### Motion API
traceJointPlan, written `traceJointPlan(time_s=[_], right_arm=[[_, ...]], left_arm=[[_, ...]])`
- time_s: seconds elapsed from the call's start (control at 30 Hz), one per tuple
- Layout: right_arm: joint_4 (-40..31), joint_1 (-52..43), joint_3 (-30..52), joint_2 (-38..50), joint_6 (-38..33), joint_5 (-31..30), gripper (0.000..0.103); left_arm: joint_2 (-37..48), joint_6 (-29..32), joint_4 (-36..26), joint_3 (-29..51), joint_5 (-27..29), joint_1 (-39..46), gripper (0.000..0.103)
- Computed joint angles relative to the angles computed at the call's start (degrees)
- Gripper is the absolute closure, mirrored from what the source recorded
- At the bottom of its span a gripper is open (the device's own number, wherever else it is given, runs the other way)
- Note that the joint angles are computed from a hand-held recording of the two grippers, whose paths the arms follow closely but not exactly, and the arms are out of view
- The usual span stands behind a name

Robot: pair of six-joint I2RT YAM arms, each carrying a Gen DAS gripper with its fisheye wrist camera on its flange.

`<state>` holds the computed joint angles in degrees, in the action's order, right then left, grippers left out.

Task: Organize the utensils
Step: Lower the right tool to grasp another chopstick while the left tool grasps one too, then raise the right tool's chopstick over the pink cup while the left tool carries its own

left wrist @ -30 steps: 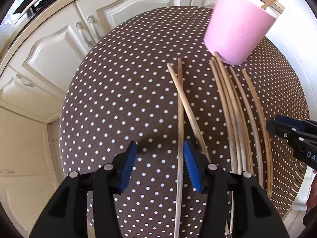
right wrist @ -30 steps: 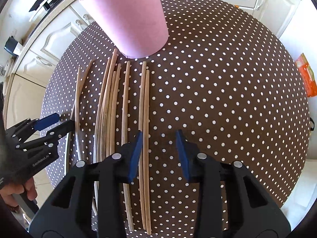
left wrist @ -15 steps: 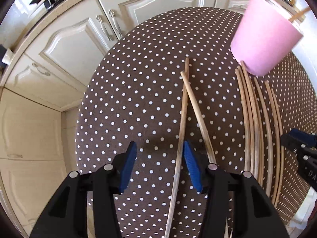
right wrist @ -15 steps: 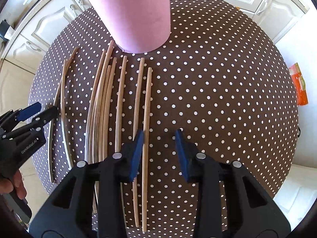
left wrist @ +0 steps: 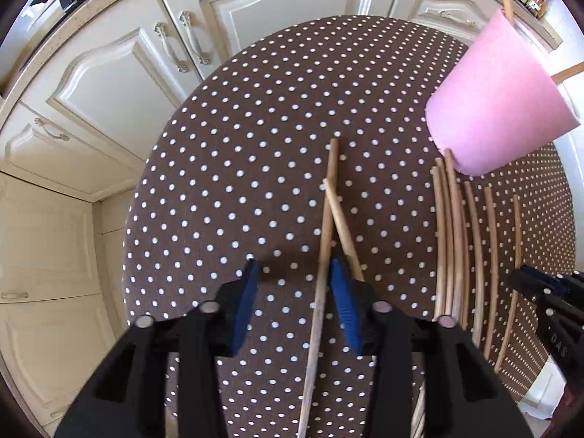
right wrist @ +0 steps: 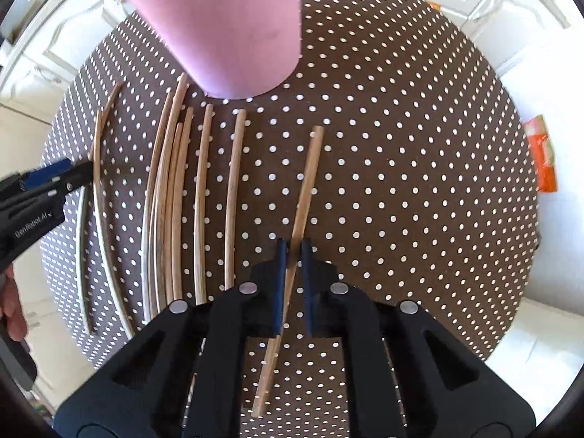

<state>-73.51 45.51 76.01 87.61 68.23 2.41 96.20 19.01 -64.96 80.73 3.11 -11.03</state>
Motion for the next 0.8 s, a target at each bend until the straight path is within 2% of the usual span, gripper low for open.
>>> traceJointPlan(time_s=[0.07,0.1,0.13,0.23,0.37,0.47,0.57,0.67,0.73,0.8], right_arm=[[1.06,-1.77,-0.79,-0.97,-1.03,-1.17,0.096],[1.31,-2.59,-0.76,-1.12,-1.81,-1.70,0.097],[1.28,-3.24,-0.60,-1.23,-2.57,-2.03,0.097],[1.89,-5.04,-1.09,-2.78,-3.32,-3.06,0.097],[5.70,-8.32,-7.74,-10.25,-2.90,-5.58,0.097],[4.98,-8.79,-8.31,-12.25,-1.77,-4.12,0.097],[5.00,-8.39,-9.07,-15.85,-0.28,-3.24,0.097],[3.35,-6.76,-8.24,-18.20,1.46,-1.30,0.097],[1.68,-5.17,-7.46,-19.34,3.47,0.32,0.097],[-1.09,-0.78,-8.24,-22.55,8.15,3.26,0.097]], left_arm=[[-0.97,1.89,0.63,-1.02,0.45,-0.91,0.081],[-0.88,2.21,0.81,-1.01,0.80,-1.36,0.093],[-1.52,2.27,1.13,-1.75,1.23,-1.91,0.097],[-3.11,1.36,2.13,-3.39,1.18,-2.41,0.097],[-5.21,2.44,0.78,-4.52,4.34,0.87,0.098],[-7.16,3.92,-1.30,-4.13,8.76,4.83,0.098],[-7.78,5.34,-3.12,-3.18,10.11,7.92,0.098],[-7.94,4.92,-5.26,-2.37,10.39,10.25,0.098],[-9.46,5.00,-4.89,-2.82,5.70,8.22,0.098],[-9.40,4.59,-6.62,-1.45,7.21,8.68,0.098]])
